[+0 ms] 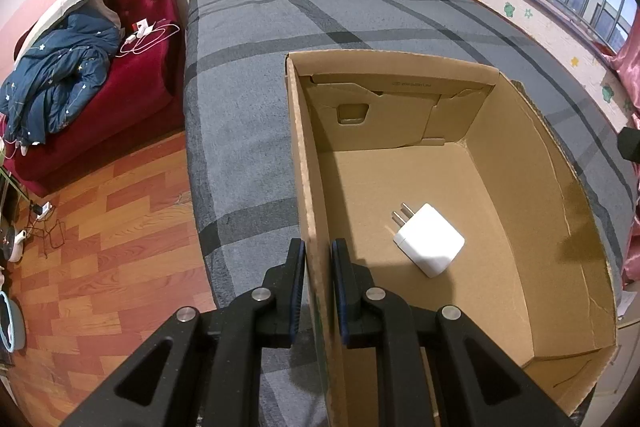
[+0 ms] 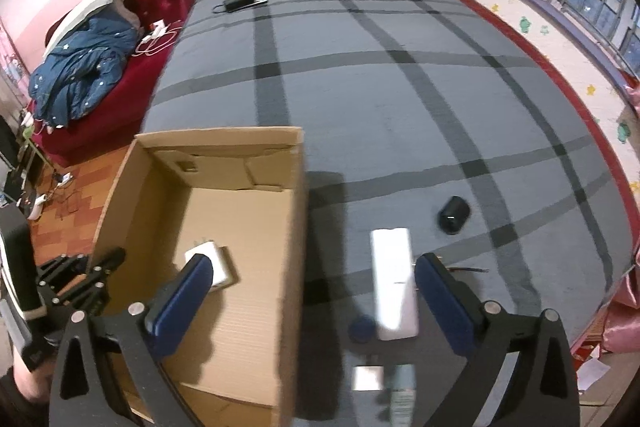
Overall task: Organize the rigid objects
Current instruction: 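Move the right gripper to the white router and grasp it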
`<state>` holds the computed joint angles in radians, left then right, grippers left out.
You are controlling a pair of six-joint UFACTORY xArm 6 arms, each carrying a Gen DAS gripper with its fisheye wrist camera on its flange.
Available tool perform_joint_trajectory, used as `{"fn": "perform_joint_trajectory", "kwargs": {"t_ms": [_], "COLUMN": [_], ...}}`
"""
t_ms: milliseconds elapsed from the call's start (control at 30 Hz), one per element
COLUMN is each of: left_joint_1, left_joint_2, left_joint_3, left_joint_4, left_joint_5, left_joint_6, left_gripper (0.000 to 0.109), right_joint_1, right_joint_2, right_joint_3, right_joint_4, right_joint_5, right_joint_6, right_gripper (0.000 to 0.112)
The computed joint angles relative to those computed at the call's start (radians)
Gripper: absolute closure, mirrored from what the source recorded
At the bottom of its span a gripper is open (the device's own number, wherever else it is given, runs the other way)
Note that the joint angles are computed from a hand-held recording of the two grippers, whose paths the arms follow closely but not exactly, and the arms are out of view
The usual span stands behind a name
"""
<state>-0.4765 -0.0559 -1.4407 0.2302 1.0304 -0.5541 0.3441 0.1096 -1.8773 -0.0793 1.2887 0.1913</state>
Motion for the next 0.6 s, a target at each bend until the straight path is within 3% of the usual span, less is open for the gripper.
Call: {"fn": "perform_joint_trajectory", "kwargs": {"t_ms": [600], "left_joint_1": [-0.003], "left_joint_2": [0.002], "left_joint_3": [-0.004], "left_joint_4": [0.009], "left_joint_5": [0.008], "left_joint_6": [0.001], "left_gripper": [0.094], "right_joint_1": [-0.131], "right_joint_2": [-0.114], "right_joint_3": [0.282], "right_joint_4": [0.008], "right_joint_5": [-0.097], "right_joint_6": [-0.020], "right_gripper": [0.010]}}
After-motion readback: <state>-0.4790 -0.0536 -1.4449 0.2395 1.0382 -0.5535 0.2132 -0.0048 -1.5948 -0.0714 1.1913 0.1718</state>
